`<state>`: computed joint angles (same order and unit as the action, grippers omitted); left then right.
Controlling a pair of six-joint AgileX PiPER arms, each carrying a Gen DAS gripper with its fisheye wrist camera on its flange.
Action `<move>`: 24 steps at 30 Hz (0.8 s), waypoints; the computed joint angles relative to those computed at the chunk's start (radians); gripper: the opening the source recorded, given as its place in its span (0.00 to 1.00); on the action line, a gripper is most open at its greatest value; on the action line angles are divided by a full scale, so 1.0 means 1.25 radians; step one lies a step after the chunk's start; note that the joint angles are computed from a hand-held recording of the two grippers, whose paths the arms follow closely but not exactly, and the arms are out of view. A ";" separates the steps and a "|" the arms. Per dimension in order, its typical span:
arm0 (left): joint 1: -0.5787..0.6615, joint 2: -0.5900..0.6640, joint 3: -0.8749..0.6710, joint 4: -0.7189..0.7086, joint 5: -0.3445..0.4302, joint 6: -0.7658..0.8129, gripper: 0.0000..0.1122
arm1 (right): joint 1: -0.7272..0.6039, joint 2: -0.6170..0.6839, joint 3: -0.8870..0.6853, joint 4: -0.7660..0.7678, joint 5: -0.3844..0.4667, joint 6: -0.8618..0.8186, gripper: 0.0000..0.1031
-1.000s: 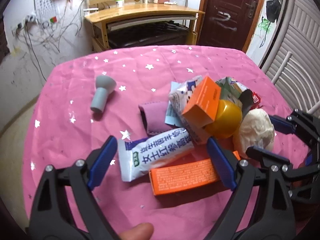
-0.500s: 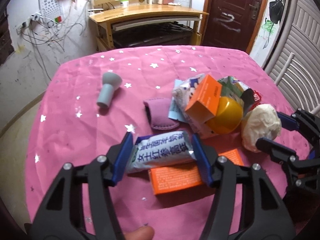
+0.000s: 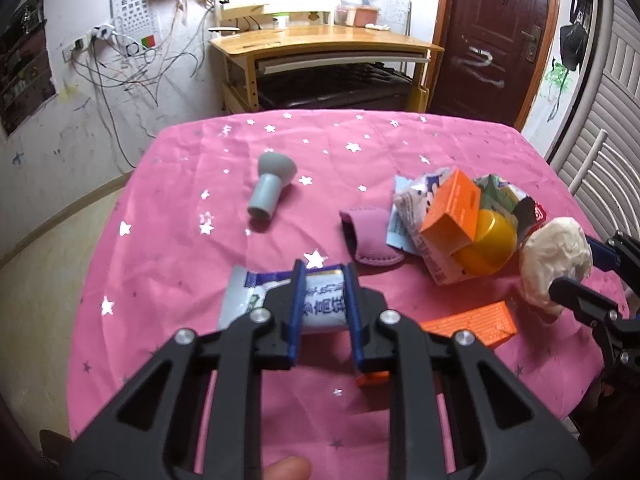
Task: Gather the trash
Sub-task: 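Grasp the white toothpaste tube with the left tool while the right tool grasps the crumpled white paper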
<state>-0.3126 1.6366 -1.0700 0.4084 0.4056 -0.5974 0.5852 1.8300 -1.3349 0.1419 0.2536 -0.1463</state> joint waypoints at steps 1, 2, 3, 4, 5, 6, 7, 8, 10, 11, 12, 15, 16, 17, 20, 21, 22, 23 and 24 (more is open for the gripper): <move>0.001 -0.001 -0.001 -0.001 0.000 -0.001 0.13 | 0.001 -0.002 0.002 -0.012 -0.004 0.014 0.36; 0.004 -0.006 0.000 0.002 -0.002 -0.010 0.12 | 0.001 -0.004 0.002 -0.016 -0.005 0.020 0.36; 0.009 -0.013 0.005 0.006 -0.006 -0.018 0.12 | 0.000 -0.006 0.003 -0.016 -0.008 0.022 0.36; 0.013 -0.018 0.004 0.000 -0.006 -0.015 0.12 | 0.000 -0.008 0.006 -0.024 -0.011 0.030 0.36; 0.019 -0.023 0.006 -0.013 -0.009 -0.006 0.12 | 0.000 -0.010 0.007 -0.031 -0.013 0.039 0.36; 0.026 -0.030 0.007 -0.030 -0.011 0.007 0.12 | 0.000 -0.012 0.009 -0.032 -0.015 0.042 0.36; 0.030 -0.033 0.007 -0.042 -0.012 0.017 0.12 | -0.001 -0.013 0.009 -0.032 -0.016 0.044 0.36; 0.035 -0.038 0.008 -0.057 -0.014 0.029 0.12 | -0.001 -0.014 0.010 -0.032 -0.017 0.045 0.36; 0.042 -0.049 0.011 -0.084 -0.016 0.051 0.12 | -0.003 -0.017 0.014 -0.031 -0.022 0.047 0.36; 0.047 -0.052 0.010 -0.109 -0.018 0.075 0.12 | -0.004 -0.018 0.014 -0.042 -0.025 0.059 0.36; 0.052 -0.056 0.011 -0.124 -0.019 0.090 0.12 | -0.006 -0.021 0.016 -0.044 -0.027 0.064 0.36; 0.044 -0.065 0.009 -0.106 -0.014 0.073 0.12 | -0.015 -0.033 0.028 -0.053 -0.038 0.080 0.36; 0.041 -0.068 0.008 -0.101 -0.013 0.067 0.12 | -0.017 -0.036 0.031 -0.061 -0.041 0.089 0.36; 0.038 -0.071 0.003 -0.099 -0.011 0.064 0.12 | -0.020 -0.039 0.035 -0.071 -0.043 0.100 0.36; 0.025 -0.077 -0.002 -0.083 -0.009 0.049 0.12 | -0.034 -0.054 0.049 -0.069 -0.052 0.102 0.36; 0.019 -0.078 -0.004 -0.075 -0.006 0.040 0.12 | -0.040 -0.059 0.053 -0.068 -0.056 0.103 0.36; 0.012 -0.078 -0.012 -0.075 0.000 0.041 0.12 | -0.046 -0.063 0.057 -0.072 -0.059 0.108 0.36; 0.006 -0.077 -0.022 -0.073 0.007 0.039 0.12 | -0.055 -0.067 0.060 -0.062 -0.060 0.099 0.36; 0.004 -0.076 -0.031 -0.072 0.011 0.042 0.12 | -0.064 -0.074 0.067 -0.064 -0.063 0.101 0.36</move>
